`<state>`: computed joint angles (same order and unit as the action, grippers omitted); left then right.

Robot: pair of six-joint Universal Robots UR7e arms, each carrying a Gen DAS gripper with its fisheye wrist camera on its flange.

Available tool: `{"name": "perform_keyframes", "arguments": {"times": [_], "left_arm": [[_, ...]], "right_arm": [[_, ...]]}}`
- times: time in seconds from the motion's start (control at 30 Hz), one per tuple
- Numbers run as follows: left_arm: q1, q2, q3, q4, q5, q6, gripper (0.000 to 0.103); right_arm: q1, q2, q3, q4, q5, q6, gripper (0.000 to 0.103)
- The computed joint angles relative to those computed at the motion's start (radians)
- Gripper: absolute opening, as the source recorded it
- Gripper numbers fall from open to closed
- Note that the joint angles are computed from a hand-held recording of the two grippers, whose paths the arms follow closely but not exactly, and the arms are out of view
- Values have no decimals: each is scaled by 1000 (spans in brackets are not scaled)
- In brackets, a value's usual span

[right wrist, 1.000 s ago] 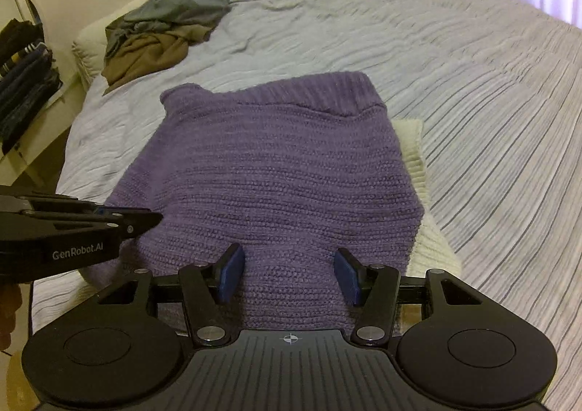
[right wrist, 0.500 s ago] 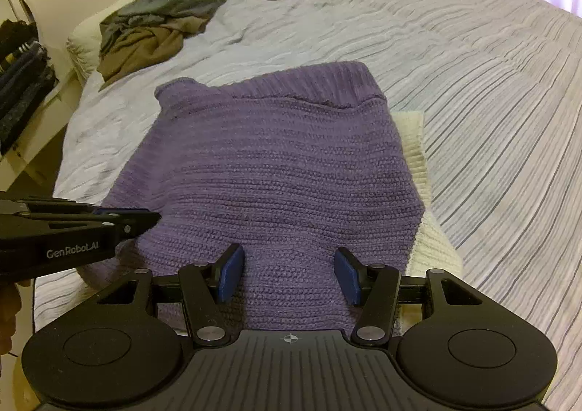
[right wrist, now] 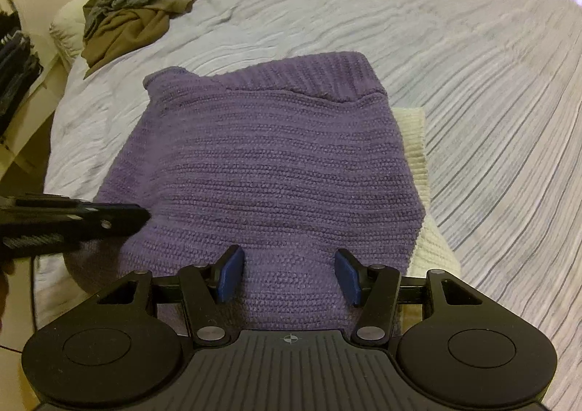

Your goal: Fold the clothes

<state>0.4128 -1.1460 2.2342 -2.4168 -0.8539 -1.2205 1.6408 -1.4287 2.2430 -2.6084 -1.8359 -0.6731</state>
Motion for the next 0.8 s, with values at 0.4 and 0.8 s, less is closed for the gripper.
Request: {"name": "perform_keyframes", "arguments": {"times": [0.4,0.8], "left_arm": [[206,-153,48,-202,-33,228,7],[274,-115,173,-648,-92,287,7]], "right_arm": [[166,227,-285,100,82,36,54],[193,436,-409,236,147,-163,27]]}}
